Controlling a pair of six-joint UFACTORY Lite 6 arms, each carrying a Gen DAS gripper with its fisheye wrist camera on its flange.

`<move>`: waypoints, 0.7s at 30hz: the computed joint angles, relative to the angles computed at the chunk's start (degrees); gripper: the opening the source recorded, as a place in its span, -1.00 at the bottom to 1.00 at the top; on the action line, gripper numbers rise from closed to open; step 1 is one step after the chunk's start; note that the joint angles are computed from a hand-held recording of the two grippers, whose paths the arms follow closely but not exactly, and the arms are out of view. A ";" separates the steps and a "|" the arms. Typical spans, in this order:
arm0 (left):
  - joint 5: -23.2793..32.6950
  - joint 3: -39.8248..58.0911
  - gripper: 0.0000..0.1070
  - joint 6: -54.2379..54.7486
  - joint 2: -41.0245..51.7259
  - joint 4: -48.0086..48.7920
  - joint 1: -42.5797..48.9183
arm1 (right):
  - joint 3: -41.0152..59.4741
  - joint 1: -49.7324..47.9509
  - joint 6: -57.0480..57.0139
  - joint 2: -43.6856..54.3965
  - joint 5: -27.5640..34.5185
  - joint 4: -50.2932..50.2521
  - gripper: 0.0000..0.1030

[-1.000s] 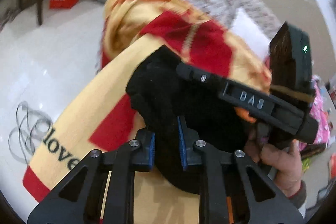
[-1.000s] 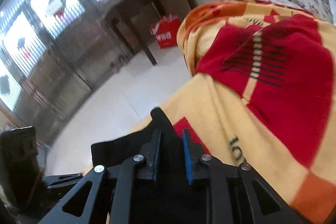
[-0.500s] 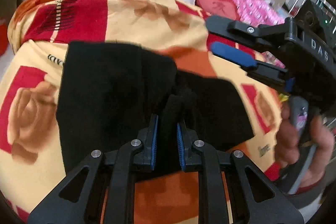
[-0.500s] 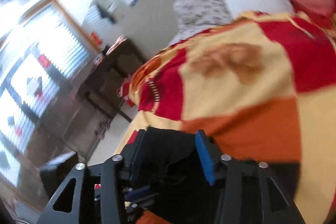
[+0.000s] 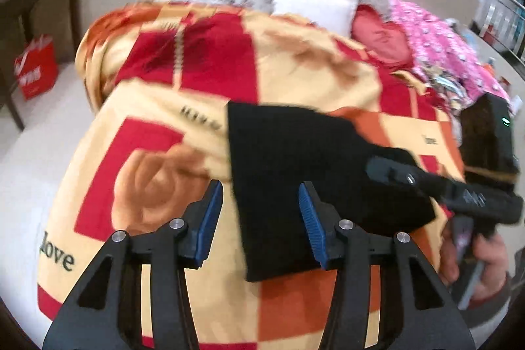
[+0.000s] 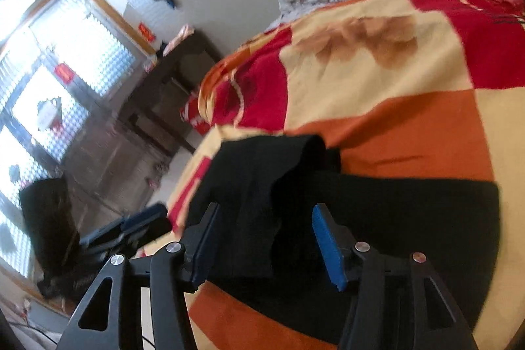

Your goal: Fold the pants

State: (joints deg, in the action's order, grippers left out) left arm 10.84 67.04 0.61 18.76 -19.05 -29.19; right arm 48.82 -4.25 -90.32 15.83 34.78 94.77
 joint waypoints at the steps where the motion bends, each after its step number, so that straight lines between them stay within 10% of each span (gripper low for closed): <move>1: 0.18 1.19 -0.11 1.12 2.33 -1.00 0.68 | 0.42 1.33 -1.07 0.74 -1.65 1.08 0.07; 11: 2.26 1.81 0.16 35.19 7.94 -37.03 5.06 | 4.38 6.30 -14.66 6.86 -5.93 17.57 0.08; 13: 2.32 1.54 0.16 32.50 7.38 -35.02 5.13 | 7.38 6.42 -11.05 10.75 -2.66 14.90 -0.44; 21: 1.80 -1.00 0.15 17.22 -1.92 -19.66 5.54 | -1.54 3.81 -13.76 -5.52 -0.23 13.03 -0.72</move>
State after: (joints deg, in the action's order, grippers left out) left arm 12.64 66.04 17.84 16.83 -38.72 -23.65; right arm 47.29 -0.44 -104.08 10.31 34.55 107.80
